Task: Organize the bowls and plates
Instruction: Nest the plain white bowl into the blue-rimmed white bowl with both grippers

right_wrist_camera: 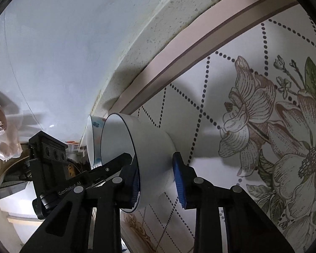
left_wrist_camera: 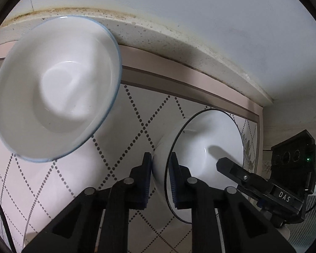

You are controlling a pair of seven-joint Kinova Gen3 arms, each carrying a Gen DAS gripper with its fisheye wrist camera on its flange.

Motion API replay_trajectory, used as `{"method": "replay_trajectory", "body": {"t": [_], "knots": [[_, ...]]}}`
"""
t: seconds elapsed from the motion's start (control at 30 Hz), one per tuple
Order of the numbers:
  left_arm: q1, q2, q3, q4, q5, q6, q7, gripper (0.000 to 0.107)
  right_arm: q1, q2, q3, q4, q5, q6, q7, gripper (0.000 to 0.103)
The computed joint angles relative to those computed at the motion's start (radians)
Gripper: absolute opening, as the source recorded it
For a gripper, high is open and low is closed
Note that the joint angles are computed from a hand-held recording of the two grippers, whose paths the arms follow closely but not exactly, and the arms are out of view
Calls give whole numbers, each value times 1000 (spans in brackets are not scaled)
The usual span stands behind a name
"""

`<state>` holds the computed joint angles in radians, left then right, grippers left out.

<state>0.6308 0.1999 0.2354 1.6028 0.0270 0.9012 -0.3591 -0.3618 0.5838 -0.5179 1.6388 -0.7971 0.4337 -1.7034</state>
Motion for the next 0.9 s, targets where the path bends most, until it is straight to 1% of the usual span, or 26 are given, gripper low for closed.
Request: {"method": "replay_trajectory", "body": {"t": [0.13, 0.2, 0.33, 0.4, 0.6, 0.73, 0.87, 0.9], "knots": [[13, -5, -1, -16, -26, 15, 22, 14, -13, -12, 5, -3, 6, 13, -8, 30], [23, -14, 3, -28, -40, 36, 37, 14, -23, -22, 7, -1, 4, 11, -17, 29], [52, -35, 19, -44, -66, 62, 70, 14, -39, -67, 9, 21, -2, 1, -34, 29], [59, -65, 29, -33, -65, 76, 76, 14, -55, -94, 20, 32, 3, 2, -51, 29], [100, -120, 79, -30, -93, 109, 135, 14, -121, -218, 62, 103, 29, -1, -136, 29], [133, -150, 117, -24, -105, 110, 193, 14, -156, -325, 80, 187, 25, -8, -192, 29], [193, -139, 162, -50, -161, 128, 288, 14, -200, -441, 108, 267, 29, 5, -258, 29], [206, -136, 166, -55, -168, 132, 301, 14, -224, -468, 117, 292, 33, -2, -285, 29]]}}
